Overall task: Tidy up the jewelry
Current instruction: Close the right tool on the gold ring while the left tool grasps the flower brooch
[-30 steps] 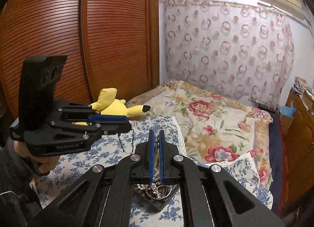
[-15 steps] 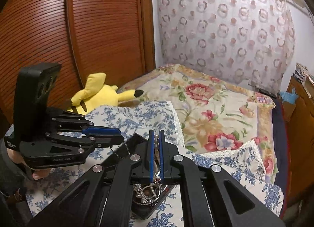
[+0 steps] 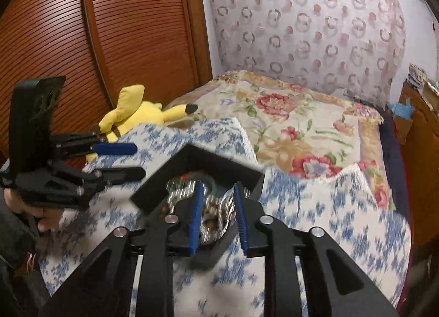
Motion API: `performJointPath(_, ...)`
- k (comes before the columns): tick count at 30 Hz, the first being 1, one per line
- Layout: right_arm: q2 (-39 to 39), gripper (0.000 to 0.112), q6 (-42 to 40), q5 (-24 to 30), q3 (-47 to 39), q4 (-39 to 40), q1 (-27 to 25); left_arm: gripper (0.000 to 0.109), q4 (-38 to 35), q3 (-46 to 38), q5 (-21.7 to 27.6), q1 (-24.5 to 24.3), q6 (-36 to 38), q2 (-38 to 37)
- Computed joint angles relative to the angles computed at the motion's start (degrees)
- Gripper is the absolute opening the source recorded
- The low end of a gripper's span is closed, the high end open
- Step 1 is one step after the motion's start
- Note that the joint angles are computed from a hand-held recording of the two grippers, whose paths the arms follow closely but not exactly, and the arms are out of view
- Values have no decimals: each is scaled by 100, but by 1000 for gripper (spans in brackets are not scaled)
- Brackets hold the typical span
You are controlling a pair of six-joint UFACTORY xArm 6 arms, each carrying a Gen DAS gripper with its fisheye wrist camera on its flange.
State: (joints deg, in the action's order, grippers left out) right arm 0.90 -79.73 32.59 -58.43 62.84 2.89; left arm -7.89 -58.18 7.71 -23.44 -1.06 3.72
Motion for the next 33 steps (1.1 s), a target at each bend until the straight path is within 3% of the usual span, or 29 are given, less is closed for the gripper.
performJointPath(3,-320,29,-125,-89,553,44,-50,66,8,411,-88,-6,-90,-248)
performJointPath(6,-567,37,-134,-180,1048,-33,-75,74,600,774,-107,30,-636,-465)
performJointPath(12,-960,39,-69,-377,1838,-258,-17,79,1565,1280,7,33,-1451,-753)
performJointPath(17,-1238,39,-23,-344,2272,-431,18,79,1680,1540,14,-37,-1664,-826)
performJointPath(20,-1315,39,55,-348,2421,-544,89,80,2336,1548,116,-20,-2189,-792)
performJointPath(23,-1396,39,79,-563,2581,-643,243,80,2519,1563,165,-46,-2345,-778)
performJointPath(27,-1485,39,-4,-865,2745,-655,353,85,3531,1509,303,-20,-3191,-737)
performJointPath(33,-1520,37,-237,-1091,2834,-509,427,87,4037,1401,530,-72,-3611,-578)
